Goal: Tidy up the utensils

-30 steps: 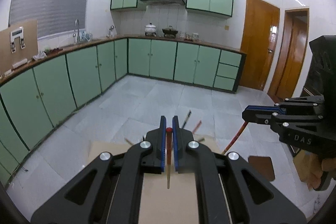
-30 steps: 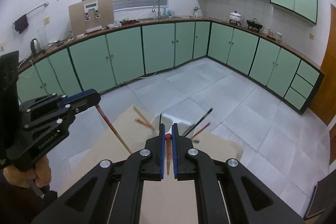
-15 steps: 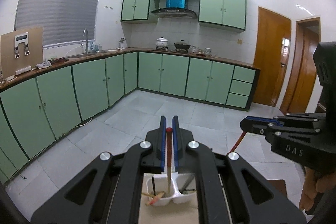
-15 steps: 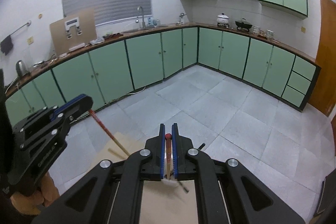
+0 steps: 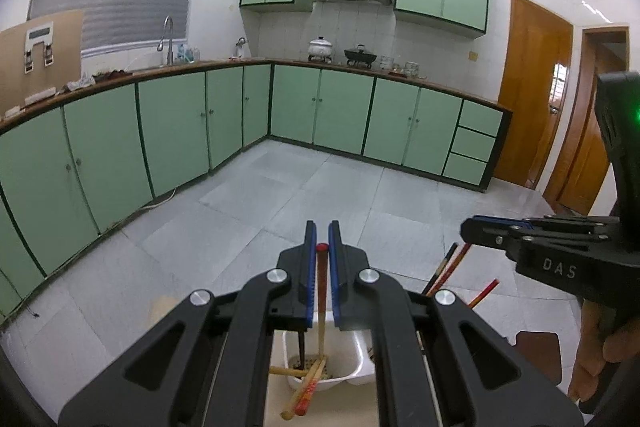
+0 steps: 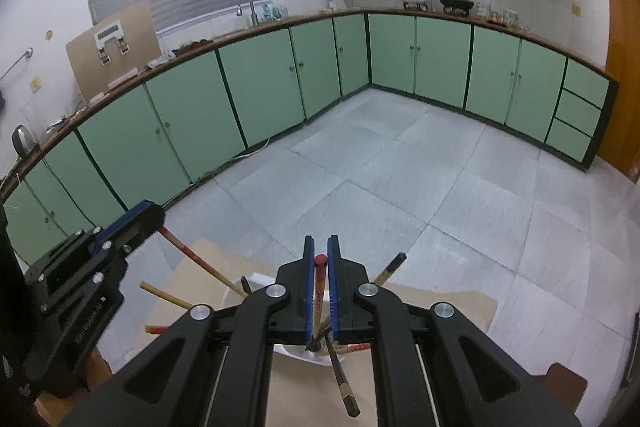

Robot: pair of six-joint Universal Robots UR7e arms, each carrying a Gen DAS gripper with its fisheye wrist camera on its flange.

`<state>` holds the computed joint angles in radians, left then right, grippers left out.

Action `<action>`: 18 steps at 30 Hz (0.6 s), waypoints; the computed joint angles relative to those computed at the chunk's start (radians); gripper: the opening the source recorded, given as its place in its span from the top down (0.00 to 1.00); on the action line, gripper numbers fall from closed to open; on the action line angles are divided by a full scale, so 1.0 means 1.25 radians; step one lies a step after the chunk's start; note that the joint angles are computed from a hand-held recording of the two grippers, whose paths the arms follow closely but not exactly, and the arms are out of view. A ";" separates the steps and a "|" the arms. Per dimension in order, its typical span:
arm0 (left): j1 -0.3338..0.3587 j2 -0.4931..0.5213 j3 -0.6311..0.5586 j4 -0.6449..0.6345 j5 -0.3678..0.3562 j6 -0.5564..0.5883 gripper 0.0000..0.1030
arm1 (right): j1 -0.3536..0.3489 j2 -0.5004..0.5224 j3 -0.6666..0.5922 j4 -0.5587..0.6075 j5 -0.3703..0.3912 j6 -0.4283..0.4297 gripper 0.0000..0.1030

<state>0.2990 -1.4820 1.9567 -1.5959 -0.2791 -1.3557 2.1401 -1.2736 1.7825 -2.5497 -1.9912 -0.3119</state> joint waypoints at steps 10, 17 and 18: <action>-0.039 -0.023 -0.046 0.313 -0.012 -0.244 0.64 | 0.000 -0.035 0.026 -0.013 -0.006 0.007 0.79; -0.113 -0.001 -0.107 0.651 -0.068 -0.532 0.16 | 0.007 -0.097 0.070 -0.039 0.007 0.012 0.72; -0.132 0.009 -0.117 0.716 -0.096 -0.585 0.13 | 0.014 -0.109 0.087 -0.067 -0.007 0.007 0.66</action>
